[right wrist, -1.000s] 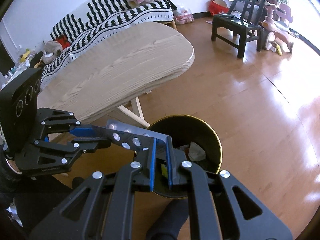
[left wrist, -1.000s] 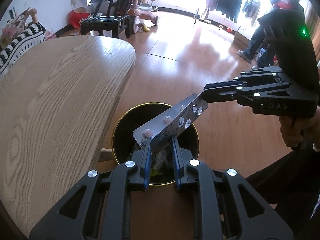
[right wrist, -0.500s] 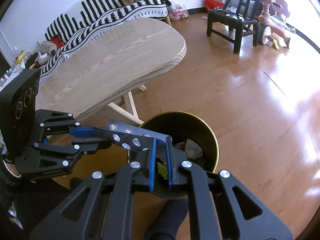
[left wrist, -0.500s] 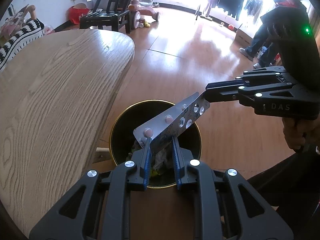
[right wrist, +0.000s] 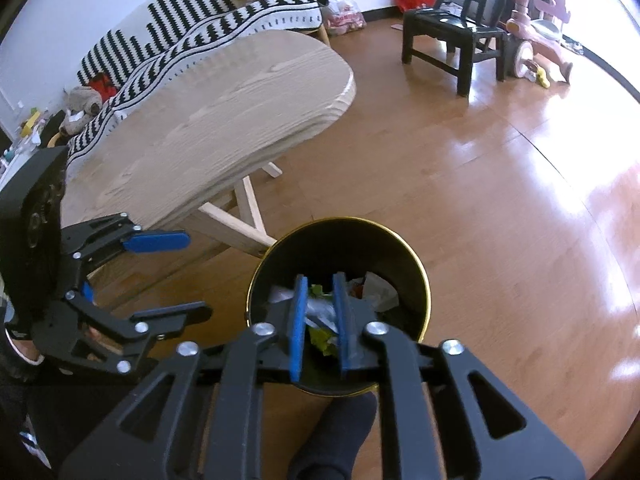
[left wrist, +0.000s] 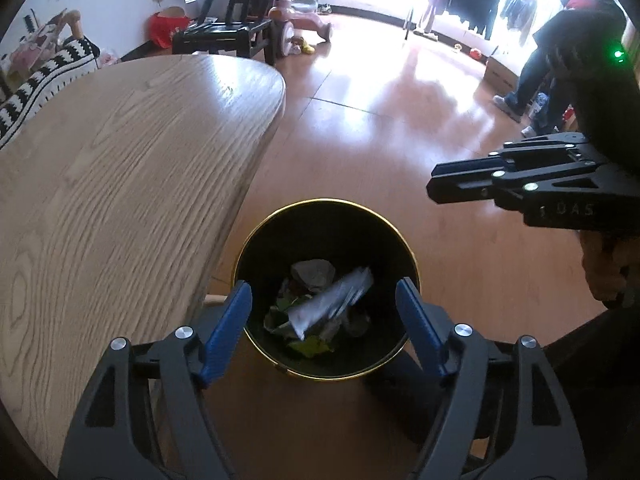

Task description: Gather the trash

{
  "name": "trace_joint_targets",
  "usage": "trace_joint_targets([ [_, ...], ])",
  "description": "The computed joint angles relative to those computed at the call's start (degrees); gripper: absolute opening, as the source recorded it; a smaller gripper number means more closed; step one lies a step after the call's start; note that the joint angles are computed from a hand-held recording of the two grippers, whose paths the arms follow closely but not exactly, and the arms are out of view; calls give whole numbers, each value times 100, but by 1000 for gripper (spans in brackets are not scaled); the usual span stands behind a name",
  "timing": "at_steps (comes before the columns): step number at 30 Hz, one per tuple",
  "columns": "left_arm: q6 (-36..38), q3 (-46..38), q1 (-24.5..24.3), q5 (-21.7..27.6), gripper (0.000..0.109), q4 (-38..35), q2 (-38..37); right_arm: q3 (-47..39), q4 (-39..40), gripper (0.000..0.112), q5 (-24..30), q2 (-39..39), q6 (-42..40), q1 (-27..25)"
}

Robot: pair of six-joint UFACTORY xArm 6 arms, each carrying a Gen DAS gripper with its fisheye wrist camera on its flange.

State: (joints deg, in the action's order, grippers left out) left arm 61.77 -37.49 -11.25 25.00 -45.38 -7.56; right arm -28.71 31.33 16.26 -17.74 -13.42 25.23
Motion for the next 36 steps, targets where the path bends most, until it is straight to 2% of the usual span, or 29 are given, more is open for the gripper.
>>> trace_joint_targets([
  [2, 4, -5, 6, 29, 78, -76, -29, 68, 28, 63, -115, -54, 18, 3],
  [9, 118, 49, 9, 64, 89, -229, -134, 75, 209, 64, -169, -77, -123, 9],
  [17, 156, 110, 189, 151, 90, -245, -274, -27, 216, 66, -198, -23, -132, 63],
  [21, 118, 173, 343, 270, 90, -217, -481, -117, 120, 71, -266, -17, -37, 171],
  [27, 17, 378, 774, 380, 92, -118, -1009, -488, -422, 81, -489, 153, 493, 504],
  [31, -11, 524, 1286, 560, 92, 30, -1432, -916, -715, 88, -598, 417, 694, 792],
  [36, -19, 709, 2024, 449, 94, 257, -1878, -1594, -1274, 93, -779, 931, 1256, 1183],
])
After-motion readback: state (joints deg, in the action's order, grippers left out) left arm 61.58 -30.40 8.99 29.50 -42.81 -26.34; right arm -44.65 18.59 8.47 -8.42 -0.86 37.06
